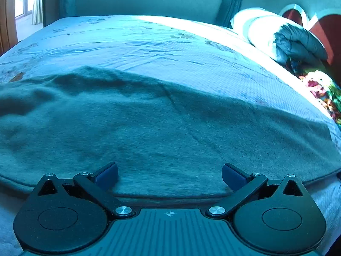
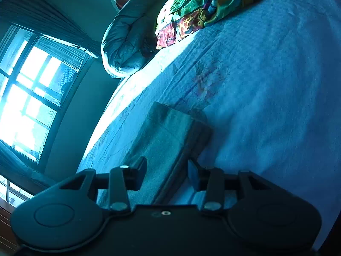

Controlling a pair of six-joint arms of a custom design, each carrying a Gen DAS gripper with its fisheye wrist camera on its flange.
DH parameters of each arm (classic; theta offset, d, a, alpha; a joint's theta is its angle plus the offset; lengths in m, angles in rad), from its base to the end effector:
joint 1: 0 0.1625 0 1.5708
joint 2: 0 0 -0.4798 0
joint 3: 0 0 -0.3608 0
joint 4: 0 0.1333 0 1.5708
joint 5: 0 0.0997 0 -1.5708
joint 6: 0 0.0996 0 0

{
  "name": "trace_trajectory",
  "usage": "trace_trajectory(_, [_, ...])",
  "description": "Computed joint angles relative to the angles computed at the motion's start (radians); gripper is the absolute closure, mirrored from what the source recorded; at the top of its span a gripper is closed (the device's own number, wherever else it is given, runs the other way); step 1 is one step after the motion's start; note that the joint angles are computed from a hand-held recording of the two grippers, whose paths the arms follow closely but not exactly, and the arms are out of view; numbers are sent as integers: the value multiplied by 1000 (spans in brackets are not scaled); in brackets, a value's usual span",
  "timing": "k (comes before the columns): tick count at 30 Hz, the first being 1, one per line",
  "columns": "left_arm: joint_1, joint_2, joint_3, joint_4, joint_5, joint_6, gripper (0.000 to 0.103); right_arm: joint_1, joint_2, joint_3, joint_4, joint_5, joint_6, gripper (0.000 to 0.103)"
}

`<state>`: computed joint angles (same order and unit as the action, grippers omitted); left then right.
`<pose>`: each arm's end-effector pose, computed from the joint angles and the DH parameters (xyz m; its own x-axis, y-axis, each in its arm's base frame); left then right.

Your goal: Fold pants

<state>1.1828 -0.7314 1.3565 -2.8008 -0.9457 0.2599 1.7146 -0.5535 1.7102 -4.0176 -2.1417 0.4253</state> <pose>-0.1168 -0.7923 0.2621 -0.7671 0.1945 -0.6113 0.5260 0.7362 -0.4259 0.1735 -0.6433 0.1570 -0.8427 0.4714 -0.2601 0.3381 0.0875 -0.9370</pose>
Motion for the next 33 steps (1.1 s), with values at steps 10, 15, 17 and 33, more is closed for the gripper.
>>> trace_trajectory(10, [-70, 27, 112, -140, 78, 134, 0, -30, -7, 50, -86, 52, 61, 78])
trace_trajectory(15, [-71, 15, 110, -99, 46, 94, 0, -37, 1, 45, -104, 58, 84, 79])
trace_trajectory(17, [-71, 19, 116, -107, 41, 117, 0, -41, 2, 44, -105, 61, 99, 79])
trace_trajectory(33, [-71, 31, 126, -143, 62, 153, 0, -38, -15, 3, 28, 36, 18, 95])
